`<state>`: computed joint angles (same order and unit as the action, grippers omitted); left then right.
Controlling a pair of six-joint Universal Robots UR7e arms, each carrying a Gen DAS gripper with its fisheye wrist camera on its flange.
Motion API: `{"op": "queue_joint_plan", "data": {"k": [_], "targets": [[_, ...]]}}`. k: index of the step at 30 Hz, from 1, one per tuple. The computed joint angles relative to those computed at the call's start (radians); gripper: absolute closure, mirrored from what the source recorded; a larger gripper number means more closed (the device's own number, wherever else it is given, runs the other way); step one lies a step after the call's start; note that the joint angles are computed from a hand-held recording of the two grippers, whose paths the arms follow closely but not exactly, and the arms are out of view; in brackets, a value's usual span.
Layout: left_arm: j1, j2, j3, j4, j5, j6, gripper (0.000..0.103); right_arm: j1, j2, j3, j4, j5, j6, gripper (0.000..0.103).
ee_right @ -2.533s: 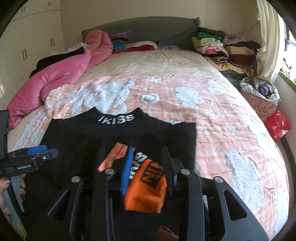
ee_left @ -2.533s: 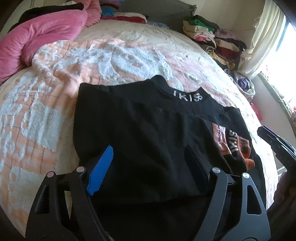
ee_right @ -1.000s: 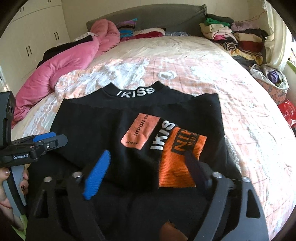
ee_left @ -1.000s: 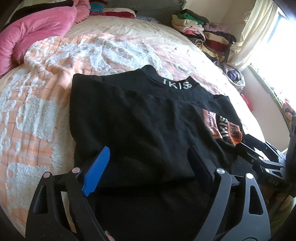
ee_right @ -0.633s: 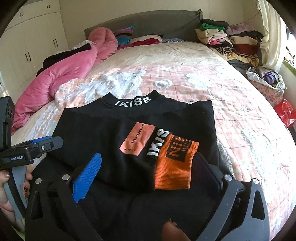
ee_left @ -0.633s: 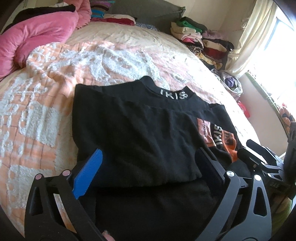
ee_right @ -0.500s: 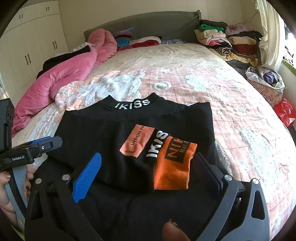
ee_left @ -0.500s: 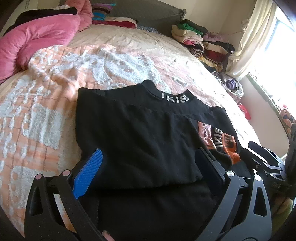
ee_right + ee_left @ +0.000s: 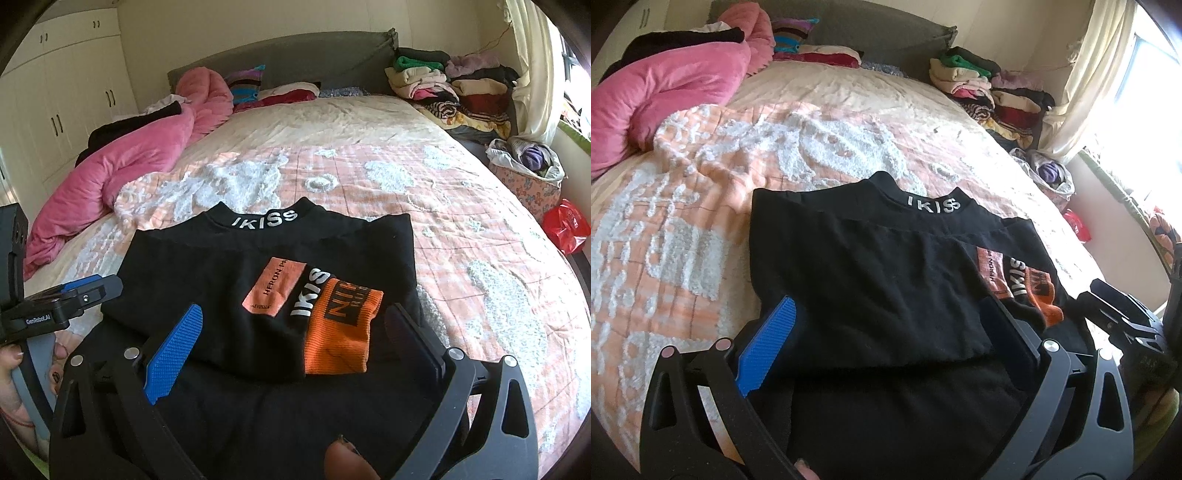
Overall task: Fold small clothes
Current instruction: 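Withdraw both open tools from the folded sleeves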
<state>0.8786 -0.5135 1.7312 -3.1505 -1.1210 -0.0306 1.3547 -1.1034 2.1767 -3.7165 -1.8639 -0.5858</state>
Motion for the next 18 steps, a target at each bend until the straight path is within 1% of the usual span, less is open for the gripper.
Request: {"op": "queue_joint_plan", "data": {"k": [8, 12, 18], "targets": [[-0.007, -0.02, 0.042, -0.047, 0.009, -0.015, 0.009, 0.002, -0.024, 0.029, -0.018, 0.015, 0.003, 0.004], [-0.017, -0.031, 0.071, -0.076, 0.037, -0.022, 0.009, 0.0, -0.041, 0.051, -0.027, 0.029, 0.004, 0.004], [-0.032, -0.052, 0.111, -0.103, 0.059, -0.036, 0.009, -0.003, -0.065, 0.081, -0.04, 0.053, 0.003, 0.004]]}}
